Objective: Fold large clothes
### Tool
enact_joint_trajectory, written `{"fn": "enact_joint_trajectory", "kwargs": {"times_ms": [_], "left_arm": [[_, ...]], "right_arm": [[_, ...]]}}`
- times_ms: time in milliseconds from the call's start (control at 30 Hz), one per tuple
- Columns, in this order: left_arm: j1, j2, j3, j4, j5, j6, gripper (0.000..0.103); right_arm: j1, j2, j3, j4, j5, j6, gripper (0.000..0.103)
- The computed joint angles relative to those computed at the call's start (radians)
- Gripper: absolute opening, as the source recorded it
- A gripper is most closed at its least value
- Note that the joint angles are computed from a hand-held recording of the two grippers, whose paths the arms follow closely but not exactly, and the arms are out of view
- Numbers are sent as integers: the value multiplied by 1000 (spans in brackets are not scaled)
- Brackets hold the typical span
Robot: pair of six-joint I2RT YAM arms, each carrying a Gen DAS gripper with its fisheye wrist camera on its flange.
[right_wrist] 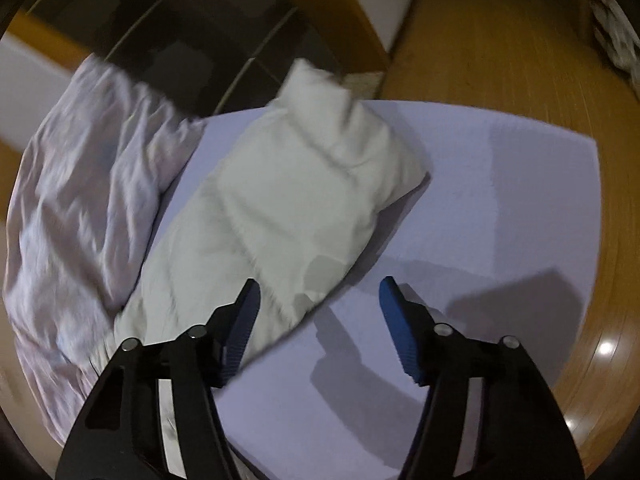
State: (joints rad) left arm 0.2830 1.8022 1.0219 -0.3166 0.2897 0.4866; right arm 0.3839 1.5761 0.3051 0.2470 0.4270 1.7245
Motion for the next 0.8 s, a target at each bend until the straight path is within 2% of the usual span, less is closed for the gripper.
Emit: {"fn": "enact_joint_trajectory", "kwargs": {"times_ms": [100,267,367,433,500,567,633,700,800], "left_arm": [[-11,26,24,6,-6,-13,101],[-31,53,41,19,-28,-23,101],[-33,67,50,17,-26,-27,101],[-33,74,57,16,-27,-27,101],[-32,81,64,17,-30,-27,101],[-28,90,74,12,-28,-27,101],[-20,104,92,0,-21,-27,101],[-8,116,109,-12,-9,-23,101],[1,119,114,-12,-1,-22,101]], "right_arm": [[-80,59,-41,151,-51,-19,56],[-133,77,-43,186,-38,-41,53],[-165,87,-65,233,-37,-60,43],[-180,104,-85,278,-36,-66,30],[-186,111,-93,300,-28,-84,22],[-171,70,-73,228,8,-115,16],[-149,4,-9,68,62,-162,13],[-115,-52,70,-96,132,-213,12],[-64,-85,176,-260,214,-284,11]]}}
